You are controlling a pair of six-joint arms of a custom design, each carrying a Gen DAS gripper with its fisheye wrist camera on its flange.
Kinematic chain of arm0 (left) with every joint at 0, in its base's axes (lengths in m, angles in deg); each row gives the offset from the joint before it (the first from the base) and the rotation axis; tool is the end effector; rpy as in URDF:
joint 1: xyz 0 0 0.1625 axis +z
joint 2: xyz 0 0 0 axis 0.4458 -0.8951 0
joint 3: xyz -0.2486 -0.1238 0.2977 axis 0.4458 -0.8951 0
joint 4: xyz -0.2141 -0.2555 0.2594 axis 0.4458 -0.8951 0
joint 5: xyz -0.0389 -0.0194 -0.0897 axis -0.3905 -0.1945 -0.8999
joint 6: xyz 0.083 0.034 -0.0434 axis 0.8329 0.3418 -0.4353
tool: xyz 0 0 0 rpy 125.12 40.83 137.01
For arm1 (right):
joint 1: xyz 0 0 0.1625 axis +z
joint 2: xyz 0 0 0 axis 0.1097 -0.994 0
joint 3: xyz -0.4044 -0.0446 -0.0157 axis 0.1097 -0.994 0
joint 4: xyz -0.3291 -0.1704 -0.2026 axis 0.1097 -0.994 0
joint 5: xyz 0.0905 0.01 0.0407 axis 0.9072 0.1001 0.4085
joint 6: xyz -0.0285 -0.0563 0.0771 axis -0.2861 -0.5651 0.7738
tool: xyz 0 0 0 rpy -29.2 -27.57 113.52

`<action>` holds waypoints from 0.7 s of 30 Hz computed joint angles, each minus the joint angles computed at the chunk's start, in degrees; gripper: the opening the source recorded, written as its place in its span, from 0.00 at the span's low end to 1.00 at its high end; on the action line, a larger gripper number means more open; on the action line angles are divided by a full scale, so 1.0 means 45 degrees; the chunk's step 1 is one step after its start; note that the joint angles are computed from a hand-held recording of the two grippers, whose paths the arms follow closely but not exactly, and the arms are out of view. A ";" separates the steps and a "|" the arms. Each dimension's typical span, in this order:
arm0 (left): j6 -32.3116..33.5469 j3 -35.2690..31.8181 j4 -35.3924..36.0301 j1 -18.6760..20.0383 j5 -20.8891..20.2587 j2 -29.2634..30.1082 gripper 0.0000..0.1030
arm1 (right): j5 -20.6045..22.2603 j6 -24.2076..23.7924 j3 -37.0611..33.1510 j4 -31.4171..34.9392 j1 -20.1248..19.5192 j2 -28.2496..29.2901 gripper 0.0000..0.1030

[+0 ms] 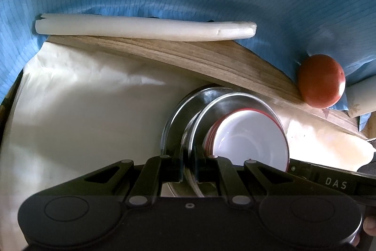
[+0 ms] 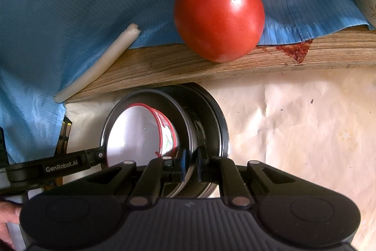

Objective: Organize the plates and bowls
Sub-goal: 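Lower the dark metal bowl onto the stacked steel plates with both tools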

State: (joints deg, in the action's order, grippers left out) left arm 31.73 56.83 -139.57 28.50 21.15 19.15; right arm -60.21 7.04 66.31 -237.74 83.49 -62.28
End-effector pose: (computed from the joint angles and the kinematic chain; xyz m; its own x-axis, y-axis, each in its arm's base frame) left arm -0.3067 -0.7431 0.0277 -0.8508 0.3258 -0.4123 0.3922 0.9159 -0.0856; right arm 0.0837 -0.6642 0.2619 -0.8668 0.3830 0.3193 0.1551 0.8157 -0.5573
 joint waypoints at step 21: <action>0.0176 -0.0026 -0.0112 0.0002 0.0124 0.0084 0.06 | -0.0132 0.0006 0.0112 -0.0362 -0.0025 0.0094 0.11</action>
State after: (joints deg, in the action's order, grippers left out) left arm 32.53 56.71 -140.08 28.51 21.71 19.53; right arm -60.80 7.07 66.82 -239.37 83.37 -61.86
